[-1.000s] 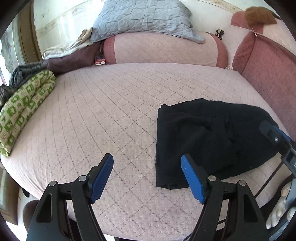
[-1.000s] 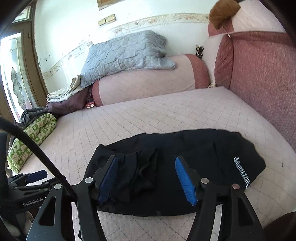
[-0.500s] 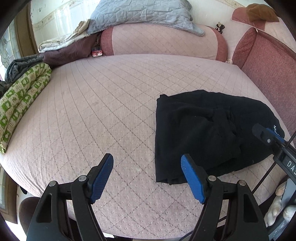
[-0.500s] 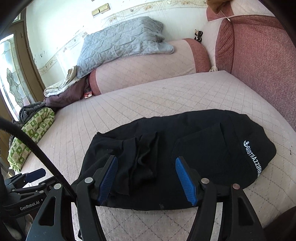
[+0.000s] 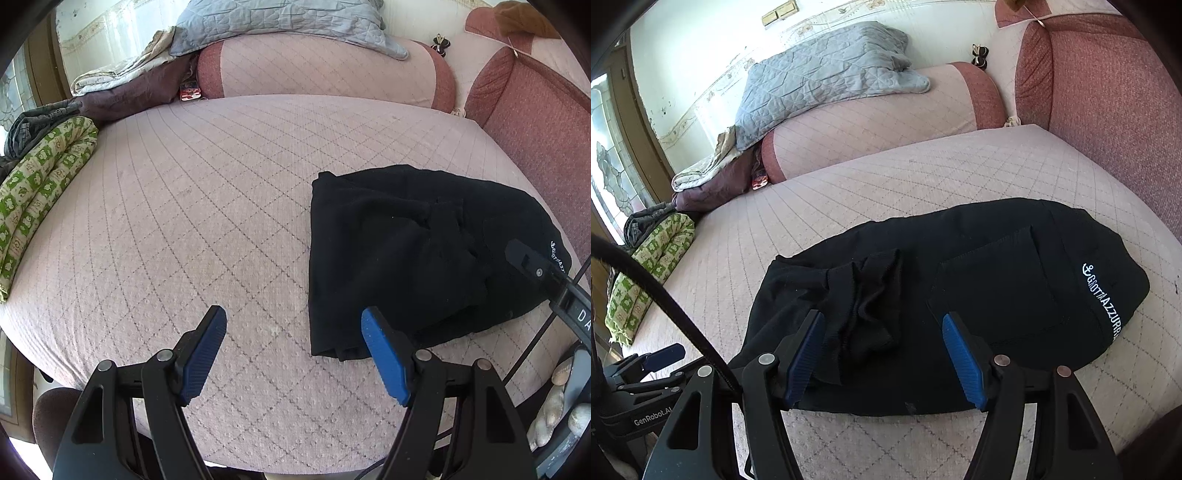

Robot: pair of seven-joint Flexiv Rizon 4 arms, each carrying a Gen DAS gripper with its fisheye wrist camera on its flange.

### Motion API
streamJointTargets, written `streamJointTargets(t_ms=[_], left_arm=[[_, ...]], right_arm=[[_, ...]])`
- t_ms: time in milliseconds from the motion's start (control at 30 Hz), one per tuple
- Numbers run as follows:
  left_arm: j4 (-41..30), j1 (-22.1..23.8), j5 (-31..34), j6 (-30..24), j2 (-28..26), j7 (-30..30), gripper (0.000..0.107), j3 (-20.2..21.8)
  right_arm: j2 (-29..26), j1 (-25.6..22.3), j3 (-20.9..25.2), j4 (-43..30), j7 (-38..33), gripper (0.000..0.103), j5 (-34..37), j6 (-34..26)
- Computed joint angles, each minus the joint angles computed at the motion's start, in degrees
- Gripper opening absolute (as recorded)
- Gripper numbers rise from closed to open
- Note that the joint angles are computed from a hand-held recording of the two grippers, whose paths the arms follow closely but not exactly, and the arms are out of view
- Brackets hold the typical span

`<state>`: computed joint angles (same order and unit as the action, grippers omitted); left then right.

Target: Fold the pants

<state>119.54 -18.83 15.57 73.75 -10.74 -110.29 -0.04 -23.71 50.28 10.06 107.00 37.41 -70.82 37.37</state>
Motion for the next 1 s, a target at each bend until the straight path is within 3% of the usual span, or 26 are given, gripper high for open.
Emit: streamJointTargets(t_ms=[167,367,400,500,633,700,800,900,1000], left_arm=[[-0.1,3.6,-3.1,0.2,0.1,4.3,0.075,-4.5],[-5.5,5.3,-15.7,0.7,-3.5,23.3,0.075,-11.8],[-7.8,4.7,-19.3,-0.5,-5.2,28.1,0.075,-13.2],[-15.1,3.5,-23.1,-6.2,-10.1,33.9,0.075,-16.0],[-29.4,-1.2,-24.9,-16.4,-19.7,36.1,0.075,-16.9],[-37.0,-5.7,-27.2,-20.8,-24.5,37.6,0.075,-14.3],[-47.7,-8.9,-29.4,-27.8,-31.5,36.0,0.075,-13.7],[-60.6,-11.0,-27.8,-36.4,-39.2,32.9,0.075,-14.7],[-74.6,-16.7,-27.5,-46.9,-46.5,34.3,0.075,-8.8]], right_arm=[[1.4,0.5,0.6,1.1,0.3,0.071,1.2,-3.3],[7.8,1.7,4.0,7.7,8.6,0.071,5.0,-17.5],[8.8,1.6,4.9,8.7,10.1,0.072,6.1,-19.5],[11.8,0.6,7.3,12.2,15.4,0.074,9.7,-22.0],[15.4,-2.7,8.6,17.9,23.6,0.074,9.2,-15.8],[16.7,-4.9,8.4,20.7,27.9,0.074,6.5,-10.5],[17.8,-8.2,7.5,23.8,34.0,0.074,1.3,-3.3],[18.1,-9.7,7.3,24.8,36.9,0.074,-2.4,-2.0],[18.0,-12.0,6.2,25.4,40.0,0.074,-7.5,1.5]])
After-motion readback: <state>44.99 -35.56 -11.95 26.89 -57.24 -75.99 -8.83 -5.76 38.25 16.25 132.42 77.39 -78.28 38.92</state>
